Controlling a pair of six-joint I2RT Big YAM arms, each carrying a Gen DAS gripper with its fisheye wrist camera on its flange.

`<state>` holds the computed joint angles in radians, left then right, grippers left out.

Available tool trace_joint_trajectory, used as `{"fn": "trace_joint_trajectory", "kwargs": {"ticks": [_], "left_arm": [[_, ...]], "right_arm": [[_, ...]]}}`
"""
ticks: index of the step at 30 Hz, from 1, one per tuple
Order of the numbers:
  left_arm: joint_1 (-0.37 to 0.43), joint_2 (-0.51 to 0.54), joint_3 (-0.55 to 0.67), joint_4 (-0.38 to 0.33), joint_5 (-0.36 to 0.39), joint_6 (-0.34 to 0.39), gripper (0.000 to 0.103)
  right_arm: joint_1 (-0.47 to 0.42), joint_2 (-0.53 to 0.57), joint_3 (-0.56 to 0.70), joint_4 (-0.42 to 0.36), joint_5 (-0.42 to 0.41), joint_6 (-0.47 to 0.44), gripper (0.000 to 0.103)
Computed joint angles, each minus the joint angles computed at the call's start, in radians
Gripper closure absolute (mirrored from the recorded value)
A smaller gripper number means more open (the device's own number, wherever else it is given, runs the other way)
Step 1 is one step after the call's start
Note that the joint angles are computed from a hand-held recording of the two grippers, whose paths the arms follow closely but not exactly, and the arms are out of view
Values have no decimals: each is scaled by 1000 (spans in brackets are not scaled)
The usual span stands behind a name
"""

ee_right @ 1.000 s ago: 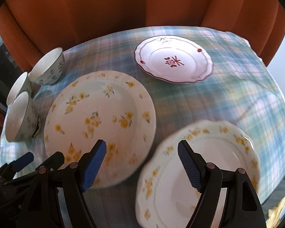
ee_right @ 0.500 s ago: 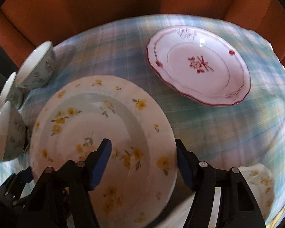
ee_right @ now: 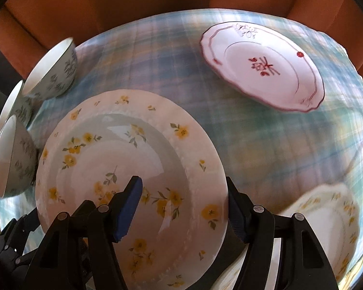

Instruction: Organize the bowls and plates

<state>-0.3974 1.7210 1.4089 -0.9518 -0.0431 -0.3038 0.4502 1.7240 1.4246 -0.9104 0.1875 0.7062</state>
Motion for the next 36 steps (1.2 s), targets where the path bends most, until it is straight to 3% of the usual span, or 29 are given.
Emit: {"fn": "trace_joint_trajectory", "kwargs": {"ticks": [8,14,21,30,36], "left_arm": [[23,-51,-74,0,11,29,23],[52,-79,-109,-39,22,49,23],[61,-49,-74,-68,42,61,23],[74,-42,-63,-45,-2,78,25],[64,-1,-23,-61,4,93,16]], "right_arm": [[57,-20,-24,-12,-4,42,34],[101,-31,-35,-42,-41,78,34],[123,-41,-42,-67,-69,82,34],[97,24,38,-80,-26,-56,40],[80,53,74,-84,-44,-105,40]]}}
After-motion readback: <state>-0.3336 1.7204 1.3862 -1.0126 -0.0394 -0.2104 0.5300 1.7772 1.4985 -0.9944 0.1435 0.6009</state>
